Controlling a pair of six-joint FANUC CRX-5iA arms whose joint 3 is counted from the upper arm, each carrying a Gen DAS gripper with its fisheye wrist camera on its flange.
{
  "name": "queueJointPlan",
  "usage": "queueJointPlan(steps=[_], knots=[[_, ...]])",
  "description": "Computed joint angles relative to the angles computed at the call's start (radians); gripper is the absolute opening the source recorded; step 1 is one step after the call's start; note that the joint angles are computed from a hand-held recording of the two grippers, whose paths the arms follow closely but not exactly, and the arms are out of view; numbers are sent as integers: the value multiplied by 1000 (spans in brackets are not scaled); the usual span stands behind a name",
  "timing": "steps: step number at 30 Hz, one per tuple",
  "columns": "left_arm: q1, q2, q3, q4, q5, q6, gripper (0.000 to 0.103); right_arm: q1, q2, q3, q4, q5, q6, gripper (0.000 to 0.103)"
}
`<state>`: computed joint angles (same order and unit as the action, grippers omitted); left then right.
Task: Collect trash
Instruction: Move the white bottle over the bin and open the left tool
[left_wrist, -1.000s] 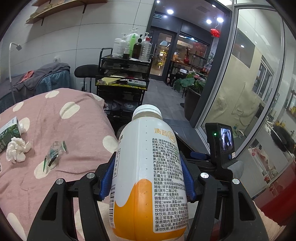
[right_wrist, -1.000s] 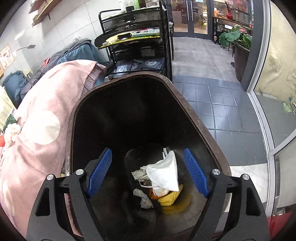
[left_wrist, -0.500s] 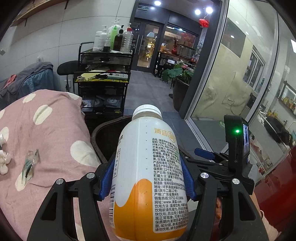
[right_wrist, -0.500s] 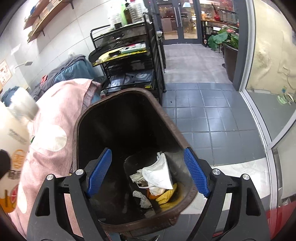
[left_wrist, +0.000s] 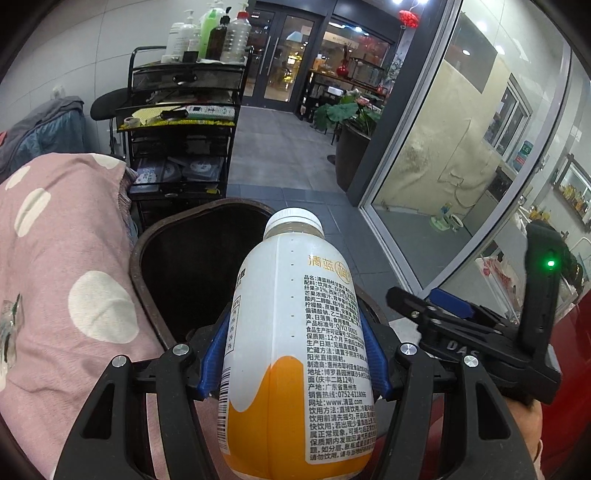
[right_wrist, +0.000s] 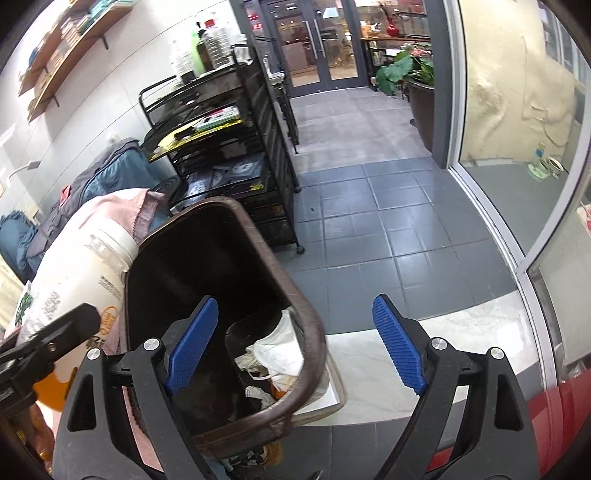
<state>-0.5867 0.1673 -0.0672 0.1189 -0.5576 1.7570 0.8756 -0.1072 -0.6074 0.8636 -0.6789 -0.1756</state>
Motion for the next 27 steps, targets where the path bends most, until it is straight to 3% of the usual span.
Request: queueJointPlan(steps=[5, 24, 26, 27], knots=[[3, 47, 35, 37, -41, -36, 61, -10, -12, -14, -1, -6, -12, 85], [-18, 186, 198, -29, -196, 3, 61, -27, -31, -39, -5, -14, -41, 85], [-17, 190, 201, -32, -204, 13, 64, -24, -36, -44, -6, -19, -45, 85], [-17, 190, 202, -38, -201, 21, 71, -24, -35, -43, -8, -18, -44, 85]])
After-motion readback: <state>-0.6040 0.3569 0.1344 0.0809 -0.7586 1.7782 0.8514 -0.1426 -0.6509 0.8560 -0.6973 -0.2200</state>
